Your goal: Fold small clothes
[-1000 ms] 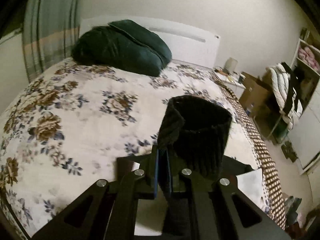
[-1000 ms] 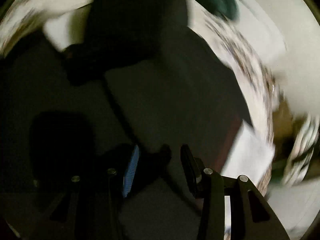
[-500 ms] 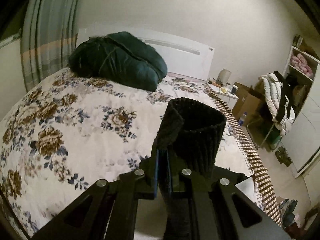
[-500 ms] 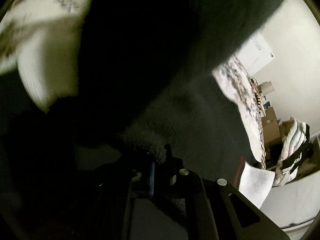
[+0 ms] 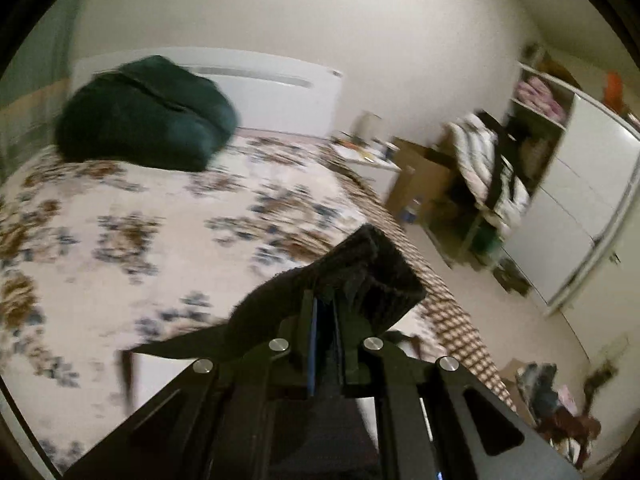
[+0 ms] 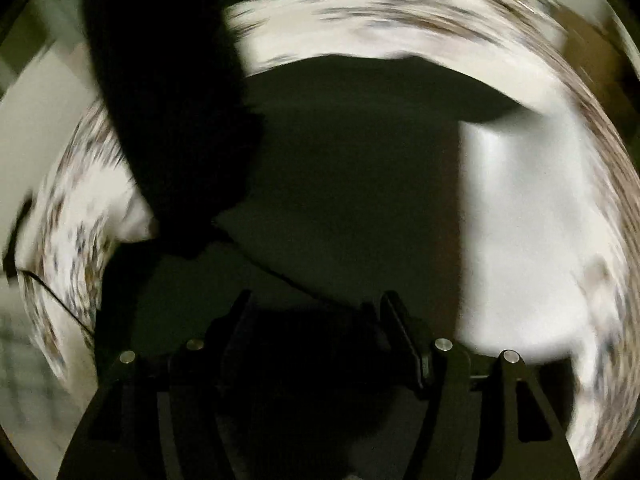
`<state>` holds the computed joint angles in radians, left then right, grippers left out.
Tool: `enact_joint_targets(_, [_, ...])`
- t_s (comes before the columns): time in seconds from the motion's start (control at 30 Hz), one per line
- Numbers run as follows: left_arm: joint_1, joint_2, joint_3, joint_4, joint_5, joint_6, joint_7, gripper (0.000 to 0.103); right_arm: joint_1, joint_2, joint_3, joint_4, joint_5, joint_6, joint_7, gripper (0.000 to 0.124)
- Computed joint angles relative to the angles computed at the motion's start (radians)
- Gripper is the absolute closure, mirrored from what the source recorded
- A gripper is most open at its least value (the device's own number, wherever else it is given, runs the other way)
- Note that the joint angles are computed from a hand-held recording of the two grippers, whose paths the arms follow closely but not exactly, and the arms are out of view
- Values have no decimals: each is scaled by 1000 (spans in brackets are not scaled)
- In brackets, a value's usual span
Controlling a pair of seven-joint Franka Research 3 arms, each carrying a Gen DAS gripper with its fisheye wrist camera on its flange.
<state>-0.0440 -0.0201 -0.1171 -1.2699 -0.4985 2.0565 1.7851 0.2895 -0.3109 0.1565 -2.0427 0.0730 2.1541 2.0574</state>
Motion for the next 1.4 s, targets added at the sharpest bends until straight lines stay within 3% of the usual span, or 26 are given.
enact_joint_targets(0.13, [-76,25,-68,-26,72,-56,-59,93,-91,-253,-45,-186,6,-96,120,56])
enact_joint_targets(0.23, [-122,16,-95,-92,141,-102,-88,86,-172,-373,-80,-260,20,-154,170,44])
enact_joint_targets(0.27, [-130,1,-96,-123,165,-105,-98,66,-199,-393,-97,-265,27,-169,175,43])
enact_joint_targets(0.3, [-133,-19,-92,-158,189,-108,-108,36,-219,-403,-101,-265,32,-179,181,43])
enact_joint_targets(0.37, [-126,-71,-70,-238,201,-99,-124,9,-254,-416,-113,-263,42,-177,183,43])
enact_joint_targets(0.5, [-74,-160,-12,-378,305,-116,-211,9,-266,-387,-132,-238,114,-98,163,43])
enact_joint_targets(0.67, [6,-205,23,-481,500,-85,-345,9,-224,-191,-156,-139,245,57,106,43])
enact_joint_targets(0.73, [28,-217,32,-508,555,-60,-383,9,-200,-81,-158,-54,263,77,57,43])
enact_joint_targets(0.83, [54,-215,42,-522,611,-38,-425,9,-191,87,-138,86,210,24,46,44])
enact_joint_targets(0.87, [59,-214,46,-526,616,-32,-429,9,-188,130,-135,118,186,5,47,55])
enact_joint_targets(0.9, [66,-214,49,-538,629,-21,-435,9,-185,171,-125,156,137,-30,61,105])
enact_joint_targets(0.93, [69,-207,50,-538,638,-17,-440,9,-180,206,-111,197,52,-79,89,111])
enact_joint_targets(1.17, [81,-165,62,-513,604,10,-438,9,-156,116,-88,186,-144,-90,196,113])
enact_joint_targets(1.27, [83,-113,59,-488,603,9,-413,9,-155,158,-96,209,-136,-192,202,113])
enact_joint_targets(1.4, [98,-22,67,-480,533,-45,-342,5,-159,192,-120,189,-89,-193,235,113])
